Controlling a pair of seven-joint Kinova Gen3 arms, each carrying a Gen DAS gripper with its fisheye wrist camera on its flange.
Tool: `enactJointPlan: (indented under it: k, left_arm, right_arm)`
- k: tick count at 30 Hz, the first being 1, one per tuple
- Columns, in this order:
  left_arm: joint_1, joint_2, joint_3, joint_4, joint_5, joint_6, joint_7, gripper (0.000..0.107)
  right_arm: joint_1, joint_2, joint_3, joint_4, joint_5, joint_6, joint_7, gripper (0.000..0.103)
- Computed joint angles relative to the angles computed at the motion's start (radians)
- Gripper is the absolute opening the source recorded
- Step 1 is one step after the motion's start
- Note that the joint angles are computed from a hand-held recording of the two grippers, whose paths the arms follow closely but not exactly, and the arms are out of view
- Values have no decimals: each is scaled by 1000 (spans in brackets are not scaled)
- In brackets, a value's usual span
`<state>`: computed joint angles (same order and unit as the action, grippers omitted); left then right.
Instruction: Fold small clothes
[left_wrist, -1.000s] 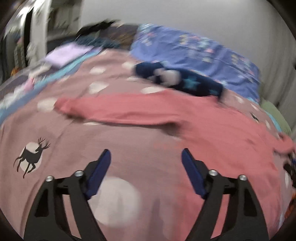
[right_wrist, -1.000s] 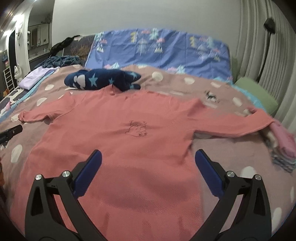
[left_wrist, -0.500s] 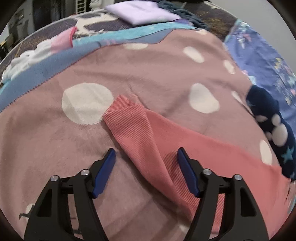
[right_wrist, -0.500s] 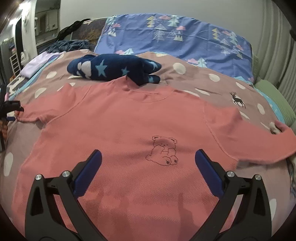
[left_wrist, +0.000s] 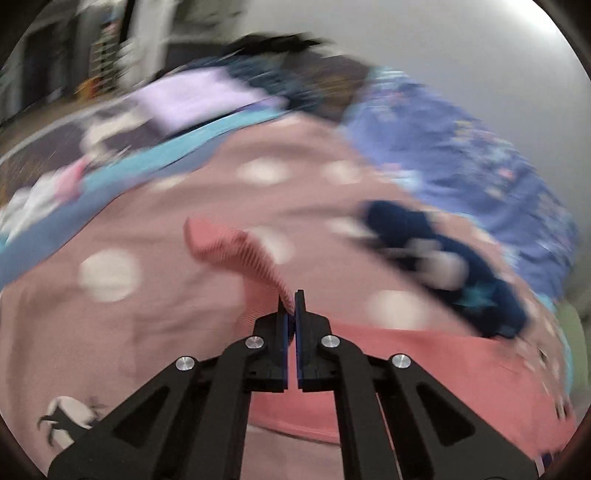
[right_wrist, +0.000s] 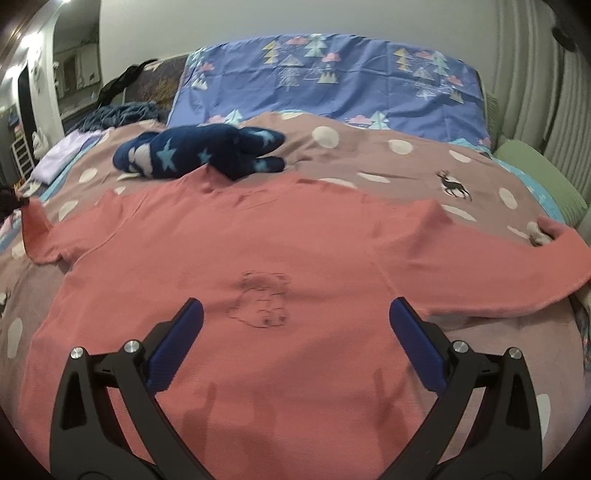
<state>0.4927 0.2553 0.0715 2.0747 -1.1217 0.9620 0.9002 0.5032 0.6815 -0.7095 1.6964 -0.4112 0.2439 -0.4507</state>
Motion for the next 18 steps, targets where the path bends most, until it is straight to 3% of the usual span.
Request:
enactJointPlan:
  k: [3, 7, 9, 12, 16, 18]
  left_arm:
    - [59, 53, 17, -139, -87, -2, -107, 2]
    - [106, 172, 29, -324, -174, -106, -233, 2]
    - [116, 243, 25, -417, -167, -187, -310, 2]
    - [65, 352, 91, -531, -134, -303, -412, 2]
    - [-6, 488, 211, -642, -58, -336, -575, 3]
    - [-14, 522, 224, -676, 17, -342, -655, 3]
  right_arm:
    - [37, 19, -5, -27, -19, 30, 6, 101]
    - [49, 47, 27, -66, -48, 70, 20, 101]
    - [42, 65, 63, -96, -69, 105, 14, 101]
    - [24, 93, 125, -148, -110, 164, -2, 101]
    - [16, 132, 180, -228, -171, 286, -26, 101]
    - [28, 133, 177, -232, -209, 306, 16, 98]
